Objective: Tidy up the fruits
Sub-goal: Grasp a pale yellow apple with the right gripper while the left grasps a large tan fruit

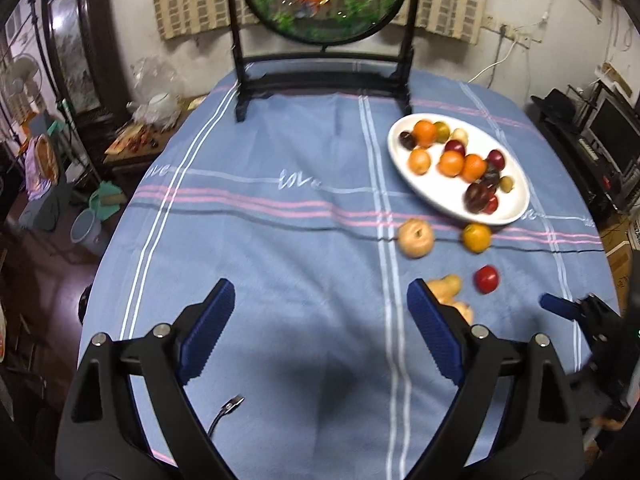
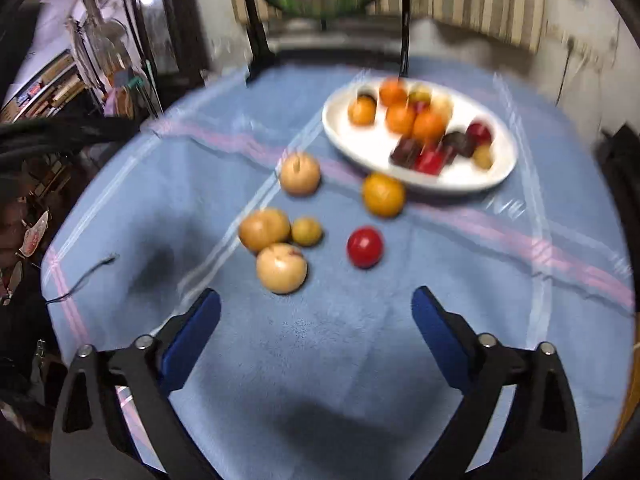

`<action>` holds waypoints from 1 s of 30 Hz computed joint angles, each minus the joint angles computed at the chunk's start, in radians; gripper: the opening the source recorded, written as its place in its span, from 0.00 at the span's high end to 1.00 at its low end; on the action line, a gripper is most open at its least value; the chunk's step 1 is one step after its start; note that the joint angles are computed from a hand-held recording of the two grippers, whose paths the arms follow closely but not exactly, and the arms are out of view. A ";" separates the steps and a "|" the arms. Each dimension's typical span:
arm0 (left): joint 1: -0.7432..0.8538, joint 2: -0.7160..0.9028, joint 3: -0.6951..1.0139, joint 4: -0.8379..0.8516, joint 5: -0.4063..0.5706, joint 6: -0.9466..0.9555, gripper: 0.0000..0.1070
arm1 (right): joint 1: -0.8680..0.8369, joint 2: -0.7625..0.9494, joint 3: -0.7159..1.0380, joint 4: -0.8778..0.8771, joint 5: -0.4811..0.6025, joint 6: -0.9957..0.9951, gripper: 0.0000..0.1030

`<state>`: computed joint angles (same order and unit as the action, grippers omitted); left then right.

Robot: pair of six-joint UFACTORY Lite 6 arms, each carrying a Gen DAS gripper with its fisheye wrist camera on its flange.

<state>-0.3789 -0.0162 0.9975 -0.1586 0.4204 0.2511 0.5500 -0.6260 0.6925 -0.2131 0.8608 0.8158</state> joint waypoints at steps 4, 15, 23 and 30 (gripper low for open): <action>0.021 0.013 -0.026 0.012 0.001 -0.002 0.16 | -0.109 0.178 0.028 0.130 -0.128 -0.176 0.19; -0.136 0.142 0.007 0.031 -0.053 0.019 0.16 | -0.218 0.208 0.028 0.328 -0.144 -0.435 0.61; -0.308 0.326 0.078 -0.062 -0.096 0.168 0.16 | -0.480 -0.160 -0.135 0.413 0.062 -0.523 0.61; -0.332 0.532 0.248 -0.137 -0.010 0.190 0.59 | -0.501 -0.184 -0.164 0.431 0.056 -0.532 0.61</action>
<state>-0.7108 0.5154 1.2456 -0.2960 0.4108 0.4413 0.0490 -0.8098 0.5287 0.2182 0.9168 0.2836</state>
